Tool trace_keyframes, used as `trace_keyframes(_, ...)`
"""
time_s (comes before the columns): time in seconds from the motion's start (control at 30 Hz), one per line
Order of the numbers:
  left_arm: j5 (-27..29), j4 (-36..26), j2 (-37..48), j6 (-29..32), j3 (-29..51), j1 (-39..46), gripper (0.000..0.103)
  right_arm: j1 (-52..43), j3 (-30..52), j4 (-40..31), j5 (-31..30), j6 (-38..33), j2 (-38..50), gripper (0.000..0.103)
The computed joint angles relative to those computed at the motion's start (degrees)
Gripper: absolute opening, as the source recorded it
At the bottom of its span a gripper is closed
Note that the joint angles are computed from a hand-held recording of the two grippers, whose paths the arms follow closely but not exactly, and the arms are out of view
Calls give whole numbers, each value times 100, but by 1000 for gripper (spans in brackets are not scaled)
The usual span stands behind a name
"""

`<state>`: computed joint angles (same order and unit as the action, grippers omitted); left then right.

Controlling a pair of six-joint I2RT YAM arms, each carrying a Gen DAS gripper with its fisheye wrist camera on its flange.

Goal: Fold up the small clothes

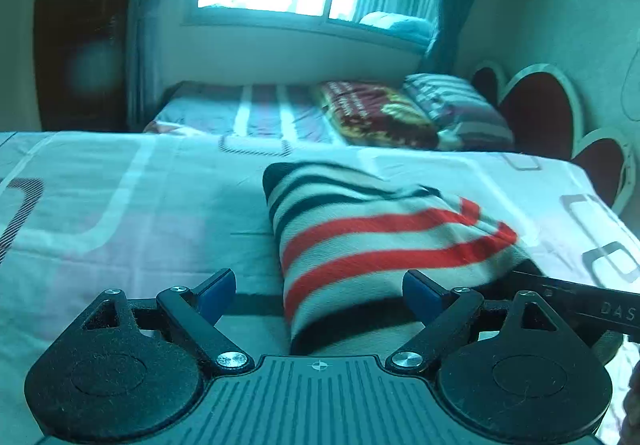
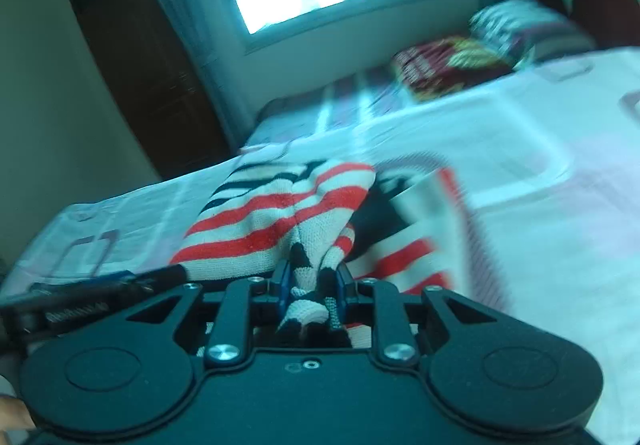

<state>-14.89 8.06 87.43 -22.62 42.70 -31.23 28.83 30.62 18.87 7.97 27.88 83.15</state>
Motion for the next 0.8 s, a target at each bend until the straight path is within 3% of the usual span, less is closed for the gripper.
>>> trace_keyframes(0.13,-20,-129,520,-7,275,-264,90,-364,-211,-302,-101,-210,-48,21)
trace_keyframes(0.23,146,-187,954,-139,380,-384,90,-399,-304,144,-21,-204,560,22)
trace_keyframes(0.37,-110,-151,820,-356,293,-504,90,-183,-272,293,292,-409,378,21)
trace_keyframes(0.47,-442,-140,705,-204,311,-588,90,-355,-153,241,88,-481,322,21)
trace_keyframes(0.57,-184,-413,943,-188,479,-522,90,-542,-61,-71,-112,-429,627,25)
trace_keyframes(0.63,-348,-372,980,-199,466,-569,99,-566,-227,21,-74,-290,483,36)
trace_keyframes(0.8,-346,-594,723,-338,443,-573,99,-455,-556,-535,101,-44,-699,37)
